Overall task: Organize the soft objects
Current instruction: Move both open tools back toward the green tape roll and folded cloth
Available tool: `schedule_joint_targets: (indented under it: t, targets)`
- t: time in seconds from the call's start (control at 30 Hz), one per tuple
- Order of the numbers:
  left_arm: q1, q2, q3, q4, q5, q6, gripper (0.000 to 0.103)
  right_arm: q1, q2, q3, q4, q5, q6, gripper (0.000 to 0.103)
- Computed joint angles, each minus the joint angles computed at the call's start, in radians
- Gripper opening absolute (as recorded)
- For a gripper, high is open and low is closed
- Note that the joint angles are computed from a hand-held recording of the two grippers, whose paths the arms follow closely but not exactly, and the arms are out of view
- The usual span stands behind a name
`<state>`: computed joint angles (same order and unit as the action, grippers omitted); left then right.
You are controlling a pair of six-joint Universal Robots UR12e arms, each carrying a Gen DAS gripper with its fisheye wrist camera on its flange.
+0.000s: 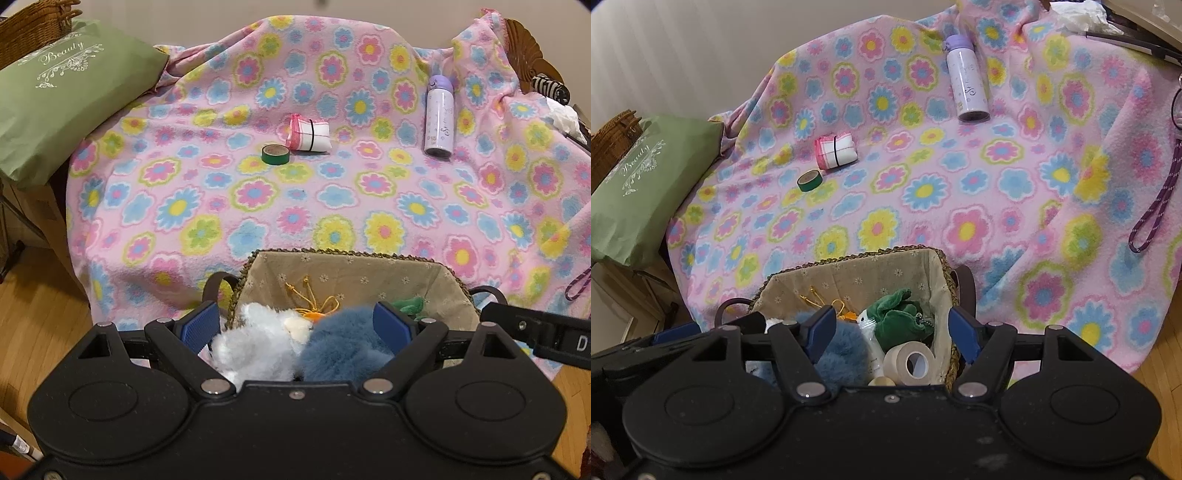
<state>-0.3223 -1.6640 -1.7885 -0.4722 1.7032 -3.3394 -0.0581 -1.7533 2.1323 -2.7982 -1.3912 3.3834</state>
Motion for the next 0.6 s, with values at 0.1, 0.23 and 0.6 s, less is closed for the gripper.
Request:
schedule_joint_targets:
  t: [0.1, 0.23, 0.6]
  targets:
    - [0.007, -0.006, 0.012, 0.007, 0.002, 0.017, 0.087, 0.011, 0.011, -0.01, -0.011, -0.025, -0.035, 0.071]
    - [0.018, -0.024, 0.044, 0.031, 0.026, 0.067, 0.088, 0.033, 0.038, -0.029, -0.058, -0.081, -0.121, 0.073]
    - [0.057, -0.135, 0.167, 0.093, 0.094, 0.126, 0.09, 0.019, 0.14, -0.124, -0.146, -0.082, -0.194, 0.086]
